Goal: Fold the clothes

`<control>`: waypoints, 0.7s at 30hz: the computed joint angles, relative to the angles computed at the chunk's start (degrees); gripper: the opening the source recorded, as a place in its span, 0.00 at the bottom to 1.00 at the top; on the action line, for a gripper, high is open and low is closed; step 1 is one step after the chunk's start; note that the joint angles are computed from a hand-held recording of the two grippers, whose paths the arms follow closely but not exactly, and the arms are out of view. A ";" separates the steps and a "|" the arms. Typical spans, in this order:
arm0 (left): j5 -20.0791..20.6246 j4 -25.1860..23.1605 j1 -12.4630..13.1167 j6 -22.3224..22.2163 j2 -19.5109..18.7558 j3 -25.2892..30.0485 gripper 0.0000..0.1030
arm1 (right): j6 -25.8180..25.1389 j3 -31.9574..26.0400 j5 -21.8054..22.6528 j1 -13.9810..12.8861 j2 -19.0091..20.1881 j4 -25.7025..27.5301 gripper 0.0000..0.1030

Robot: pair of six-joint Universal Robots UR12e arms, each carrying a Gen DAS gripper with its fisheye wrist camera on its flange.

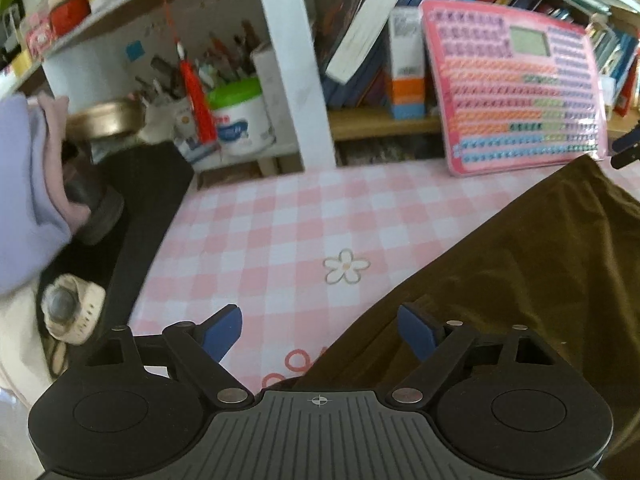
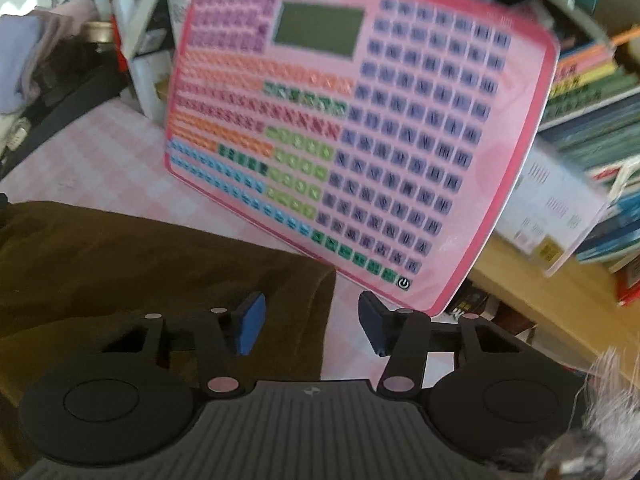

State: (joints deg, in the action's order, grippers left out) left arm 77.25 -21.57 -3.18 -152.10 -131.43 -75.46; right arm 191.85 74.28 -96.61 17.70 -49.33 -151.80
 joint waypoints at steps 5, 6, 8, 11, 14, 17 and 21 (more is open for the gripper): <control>0.16 -1.20 0.18 -1.86 -1.25 1.59 0.54 | 0.64 -1.46 1.94 -0.64 1.86 -1.06 0.39; -0.32 -1.92 0.33 -2.06 -1.37 1.91 0.52 | 0.57 -1.89 2.20 -0.70 2.23 -0.92 0.38; -1.57 -3.73 0.63 -1.41 -1.44 2.47 0.52 | 0.38 -2.70 2.53 -0.76 2.90 -0.53 0.33; -3.69 -7.56 1.13 2.32 -1.25 3.18 0.52 | 0.82 -3.62 2.19 -0.71 3.69 0.10 0.24; -4.08 -11.80 1.25 5.60 -1.32 4.11 0.52 | 1.80 -3.59 1.23 -0.58 4.07 -1.18 0.20; -4.50 -14.98 1.24 7.98 -1.57 4.83 0.52 | 2.21 -3.53 0.58 -0.53 4.27 -1.99 0.15; -4.89 -17.36 1.18 8.36 -2.45 6.14 0.56 | 2.91 -3.38 0.31 -0.52 4.15 -2.12 0.09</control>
State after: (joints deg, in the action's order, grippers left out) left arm 72.35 -38.93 -2.00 -143.74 -133.88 -69.32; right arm 194.77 70.90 -96.30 17.18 -45.18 -153.92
